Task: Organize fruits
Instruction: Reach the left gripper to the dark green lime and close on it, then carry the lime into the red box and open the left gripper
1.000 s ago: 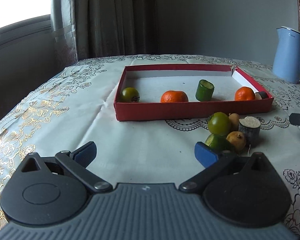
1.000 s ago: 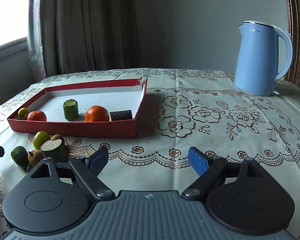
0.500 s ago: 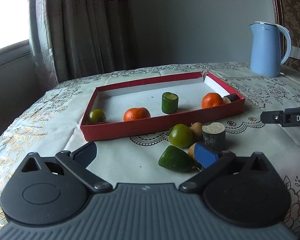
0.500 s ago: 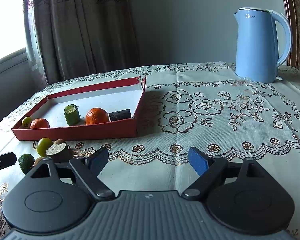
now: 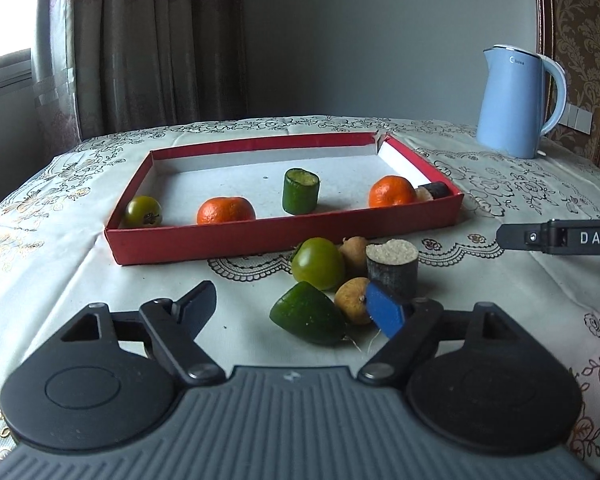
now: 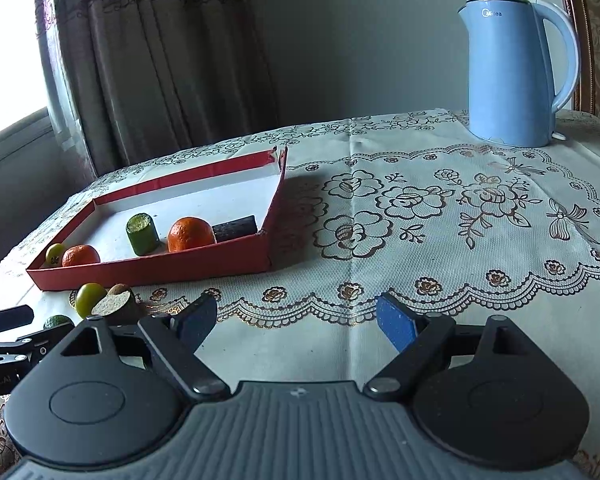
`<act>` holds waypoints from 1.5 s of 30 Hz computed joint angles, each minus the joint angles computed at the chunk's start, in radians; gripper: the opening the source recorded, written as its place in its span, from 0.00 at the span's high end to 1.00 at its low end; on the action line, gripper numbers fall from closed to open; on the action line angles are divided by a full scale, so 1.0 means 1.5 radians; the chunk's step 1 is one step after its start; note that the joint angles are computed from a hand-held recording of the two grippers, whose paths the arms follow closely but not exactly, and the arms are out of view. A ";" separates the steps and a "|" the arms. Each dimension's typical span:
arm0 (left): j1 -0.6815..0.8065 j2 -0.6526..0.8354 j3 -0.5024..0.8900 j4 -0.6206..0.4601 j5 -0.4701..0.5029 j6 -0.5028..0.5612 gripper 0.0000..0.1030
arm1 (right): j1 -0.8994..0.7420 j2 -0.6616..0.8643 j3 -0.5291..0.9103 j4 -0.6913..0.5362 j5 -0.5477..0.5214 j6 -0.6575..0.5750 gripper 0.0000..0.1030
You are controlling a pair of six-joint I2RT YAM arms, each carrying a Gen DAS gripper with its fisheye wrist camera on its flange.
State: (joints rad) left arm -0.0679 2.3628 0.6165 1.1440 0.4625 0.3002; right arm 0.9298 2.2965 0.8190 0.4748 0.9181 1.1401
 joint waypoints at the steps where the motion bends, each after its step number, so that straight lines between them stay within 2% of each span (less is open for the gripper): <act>1: 0.006 -0.002 0.002 -0.011 0.020 -0.005 0.29 | -0.001 0.000 0.000 -0.001 -0.001 0.002 0.15; 3: 0.019 -0.005 0.016 -0.047 0.065 -0.011 0.43 | -0.001 -0.001 -0.002 0.000 -0.003 0.004 0.15; 5: 0.029 -0.007 0.036 -0.097 0.103 -0.014 0.46 | -0.002 -0.001 -0.002 -0.001 -0.005 0.005 0.15; 8: 0.036 -0.007 0.043 -0.111 0.115 -0.026 0.46 | -0.004 -0.002 -0.004 0.002 -0.009 0.007 0.15; 10: 0.044 -0.005 0.051 -0.124 0.135 -0.035 0.51 | -0.005 -0.002 -0.007 0.006 -0.013 0.011 0.15; 14: 0.043 -0.008 0.046 -0.120 0.132 -0.042 0.53 | -0.008 -0.002 -0.005 0.002 -0.020 0.013 0.15; 16: 0.044 -0.012 0.037 -0.107 0.131 -0.044 0.59 | -0.009 -0.002 -0.005 0.002 -0.022 0.014 0.15; 17: 0.044 -0.014 0.033 -0.101 0.127 -0.047 0.71 | -0.010 -0.002 -0.005 0.003 -0.024 0.015 0.15; 18: 0.046 -0.018 0.036 -0.111 0.128 -0.049 0.72 | -0.011 -0.002 -0.006 0.005 -0.026 0.015 0.15; 29: 0.065 -0.023 0.059 -0.163 0.158 -0.066 0.73 | -0.014 -0.002 -0.015 0.022 -0.033 0.020 0.15; 37: 0.056 -0.060 -0.009 -0.045 0.123 -0.046 0.74 | -0.013 -0.003 -0.020 0.029 -0.029 0.026 0.15; 45: -0.003 -0.086 0.052 -0.046 0.058 -0.053 0.74 | -0.013 -0.003 -0.027 0.044 -0.029 0.027 0.15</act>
